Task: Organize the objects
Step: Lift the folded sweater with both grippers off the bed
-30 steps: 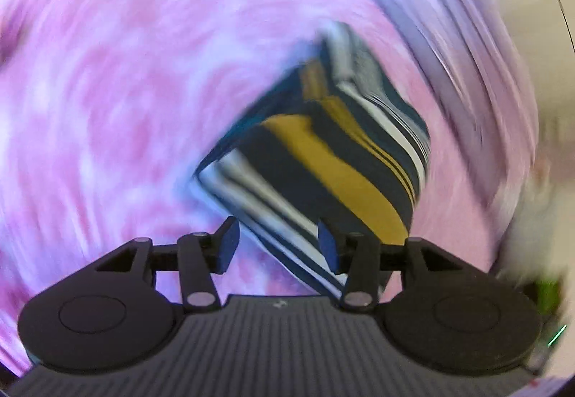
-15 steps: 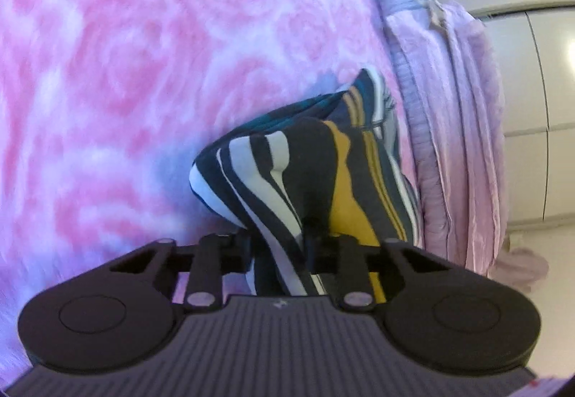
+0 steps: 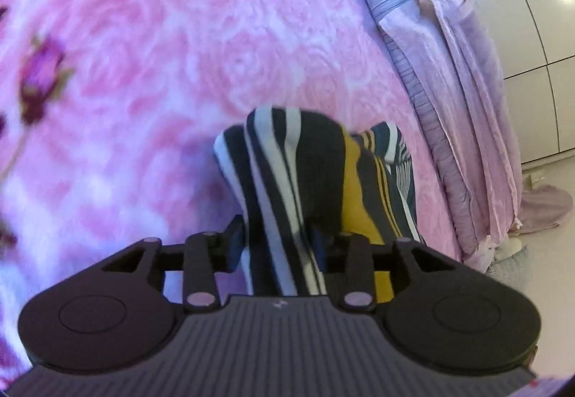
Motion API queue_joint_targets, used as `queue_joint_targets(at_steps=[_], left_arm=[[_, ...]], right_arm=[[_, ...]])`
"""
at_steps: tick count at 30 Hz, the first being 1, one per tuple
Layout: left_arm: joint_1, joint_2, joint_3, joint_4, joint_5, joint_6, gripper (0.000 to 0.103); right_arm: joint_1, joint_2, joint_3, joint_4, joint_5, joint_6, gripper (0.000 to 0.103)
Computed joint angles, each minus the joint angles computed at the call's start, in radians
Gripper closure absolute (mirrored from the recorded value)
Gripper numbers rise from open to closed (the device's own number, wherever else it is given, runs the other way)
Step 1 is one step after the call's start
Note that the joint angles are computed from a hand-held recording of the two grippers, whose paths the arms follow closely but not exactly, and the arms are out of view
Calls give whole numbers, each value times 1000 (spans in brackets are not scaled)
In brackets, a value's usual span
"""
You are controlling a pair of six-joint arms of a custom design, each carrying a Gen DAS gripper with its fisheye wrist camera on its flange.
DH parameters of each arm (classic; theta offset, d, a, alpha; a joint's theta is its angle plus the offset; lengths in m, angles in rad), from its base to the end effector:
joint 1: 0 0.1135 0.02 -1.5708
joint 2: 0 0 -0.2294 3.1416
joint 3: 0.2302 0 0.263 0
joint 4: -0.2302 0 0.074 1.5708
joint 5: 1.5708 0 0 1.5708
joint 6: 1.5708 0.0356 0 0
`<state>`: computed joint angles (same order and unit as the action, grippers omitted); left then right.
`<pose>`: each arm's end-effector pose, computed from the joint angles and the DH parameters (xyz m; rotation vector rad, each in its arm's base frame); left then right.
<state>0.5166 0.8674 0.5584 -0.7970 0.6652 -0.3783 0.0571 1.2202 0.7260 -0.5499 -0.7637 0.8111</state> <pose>0.1670 0.0696 0.1766 -0.9040 2.3596 -0.8267 0.2434 0.0386 0.1741 0.7220 2.6174 1.2895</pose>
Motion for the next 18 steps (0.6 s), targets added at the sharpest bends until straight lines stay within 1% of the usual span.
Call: queue_joint_targets(at_steps=[1, 2, 3, 5, 6, 7, 9, 10, 11, 12, 13, 14, 15, 16, 18], left_arm=[[37, -50, -18, -49, 27, 15, 59], [58, -101, -43, -88, 49, -4, 51], [78, -174, -81, -136, 76, -39, 50], [98, -312, -154, -217, 121, -90, 50], [68, -389, -191, -228, 117, -143, 50], [21, -488, -232, -236, 96, -221, 50], [-53, -638, -298, -213, 62, -377, 54], [-78, -686, -323, -191, 44, -442, 65], [-86, -688, -330, -164, 35, -471, 79], [-85, -648, -322, -129, 33, -471, 83], [-85, -572, -296, -93, 31, -440, 86], [-75, -515, -267, -75, 34, -389, 87], [-61, -452, -236, -58, 41, -334, 88], [-13, -380, -188, -88, 64, -225, 88], [86, -248, -113, -99, 88, -74, 88]], right_arm=[[-65, 6, 25, -52, -6, -93, 31], [-126, 26, 53, -87, -5, -166, 29], [-190, 69, 89, -99, -3, -235, 27], [-261, 172, 151, -67, -10, -295, 25], [-284, 234, 178, -23, -22, -296, 25], [-299, 316, 214, 33, -44, -276, 24], [-293, 456, 271, 147, -81, -189, 24], [-286, 511, 299, 191, -96, -145, 24], [-277, 554, 320, 242, -100, -92, 24], [-265, 570, 306, 325, -102, -20, 27], [-257, 582, 309, 358, -94, 6, 62], [-237, 586, 337, 328, -58, 3, 74], [-217, 551, 314, 324, -11, 4, 77], [-214, 497, 275, 326, 5, 11, 82], [-197, 378, 194, 293, 25, 45, 85]])
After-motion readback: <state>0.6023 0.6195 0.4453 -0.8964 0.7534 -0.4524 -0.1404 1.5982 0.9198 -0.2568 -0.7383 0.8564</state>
